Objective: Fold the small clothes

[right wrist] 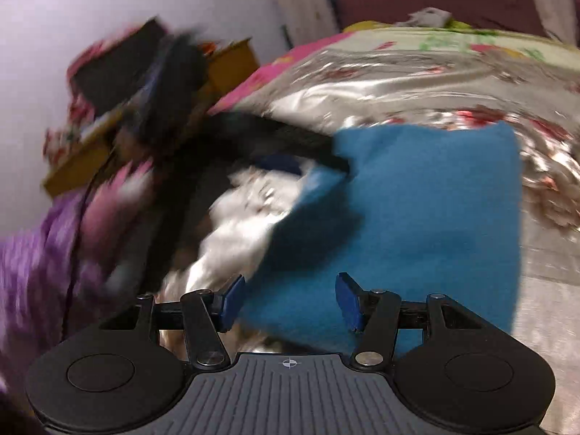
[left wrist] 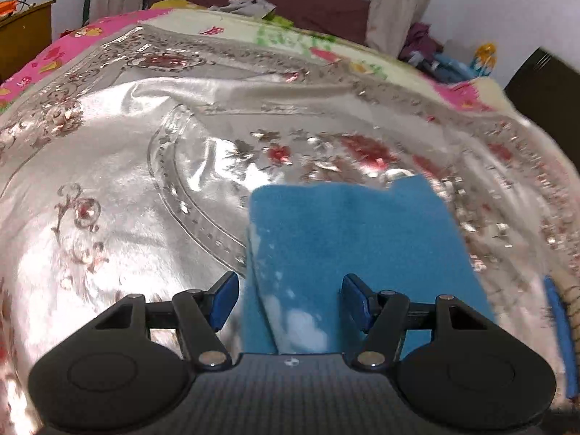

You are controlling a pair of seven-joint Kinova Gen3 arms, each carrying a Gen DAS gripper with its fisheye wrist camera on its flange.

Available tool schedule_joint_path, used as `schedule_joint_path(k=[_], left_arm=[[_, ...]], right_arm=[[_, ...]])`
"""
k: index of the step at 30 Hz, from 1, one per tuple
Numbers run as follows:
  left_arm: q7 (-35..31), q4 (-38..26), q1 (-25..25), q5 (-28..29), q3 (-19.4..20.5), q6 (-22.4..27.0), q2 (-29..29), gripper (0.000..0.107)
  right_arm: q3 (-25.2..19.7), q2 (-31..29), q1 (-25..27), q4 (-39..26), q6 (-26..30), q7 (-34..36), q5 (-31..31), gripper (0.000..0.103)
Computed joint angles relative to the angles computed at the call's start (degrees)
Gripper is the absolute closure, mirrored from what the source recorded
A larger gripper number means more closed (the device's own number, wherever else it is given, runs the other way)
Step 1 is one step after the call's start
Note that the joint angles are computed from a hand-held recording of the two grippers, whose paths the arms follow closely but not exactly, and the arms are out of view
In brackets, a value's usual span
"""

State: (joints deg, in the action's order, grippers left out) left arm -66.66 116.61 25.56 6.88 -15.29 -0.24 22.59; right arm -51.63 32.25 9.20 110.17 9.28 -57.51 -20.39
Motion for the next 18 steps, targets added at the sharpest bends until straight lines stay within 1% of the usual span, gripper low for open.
schedule_joint_path(k=[1, 2, 3, 4, 5, 6, 7, 8, 9, 10, 11, 12, 13, 14, 16, 18], left_arm=[[-0.1, -1.3, 2.2, -0.1, -2.7, 1.0, 1.1, 0.042], [0.7, -2.0, 4.5, -1.0, -5.3, 1.6, 1.9, 0.047], [1.0, -2.7, 5.8, -1.7, -7.0, 2.5, 2.5, 0.054], [0.3, -3.6, 6.1, -1.8, -7.6, 3.5, 3.1, 0.057], [0.3, -4.4, 6.5, -2.3, -8.2, 4.2, 3.6, 0.061], [1.3, -5.4, 7.8, -3.6, -9.8, 5.0, 4.5, 0.061], [2.9, -6.0, 8.8, -5.5, -11.2, 5.4, 5.2, 0.061], [3.8, -6.3, 8.9, -6.6, -11.5, 5.4, 5.9, 0.061], [4.2, -6.3, 7.9, -6.7, -10.7, 5.2, 6.2, 0.061], [3.8, -6.0, 5.9, -5.9, -8.9, 4.4, 6.4, 0.061], [4.1, -5.5, 4.9, -6.0, -8.2, 3.5, 6.6, 0.06], [4.5, -5.2, 4.8, -6.0, -8.4, 2.9, 7.0, 0.059], [4.7, -5.0, 5.2, -5.8, -9.0, 2.4, 7.4, 0.059], [4.3, -4.8, 6.4, -4.7, -10.3, 2.2, 7.9, 0.058], [5.9, -5.1, 11.1, -5.2, -15.2, 3.0, 9.0, 0.057], [7.0, -5.9, 16.1, -5.6, -20.3, 4.7, 10.2, 0.057]], right_arm=[[1.9, -0.5, -2.7, 0.1, 0.1, -1.0, 1.4, 0.051], [4.0, -0.9, -5.3, 0.3, -0.2, -2.7, 3.7, 0.054], [6.1, -1.1, -8.0, 0.0, -0.1, -4.0, 5.8, 0.067], [8.4, -0.7, -10.6, -1.1, 0.8, -5.4, 6.9, 0.078], [11.1, -0.5, -13.2, -2.5, 2.7, -7.7, 7.1, 0.082], [12.9, 0.7, -14.9, -4.9, 5.1, -9.1, 6.3, 0.088], [13.6, 1.7, -15.5, -6.8, 6.9, -9.6, 5.0, 0.092], [14.2, 2.7, -16.0, -8.3, 7.7, -9.2, 3.6, 0.093], [15.6, 3.1, -17.1, -9.0, 7.8, -8.1, 1.3, 0.094], [17.0, 3.7, -18.2, -9.9, 8.4, -7.1, -0.9, 0.094], [17.9, 4.3, -18.7, -10.7, 9.4, -6.5, -2.0, 0.095], [18.9, 4.9, -19.7, -11.4, 9.7, -6.7, -2.3, 0.097], [19.6, 5.3, -20.4, -11.7, 9.7, -6.7, -2.5, 0.098], [19.8, 6.0, -20.6, -12.0, 9.7, -6.7, -2.9, 0.098], [20.0, 7.4, -21.0, -13.2, 9.9, -7.0, -3.2, 0.098], [19.4, 7.3, -19.9, -12.8, 10.3, -7.1, -5.0, 0.098]])
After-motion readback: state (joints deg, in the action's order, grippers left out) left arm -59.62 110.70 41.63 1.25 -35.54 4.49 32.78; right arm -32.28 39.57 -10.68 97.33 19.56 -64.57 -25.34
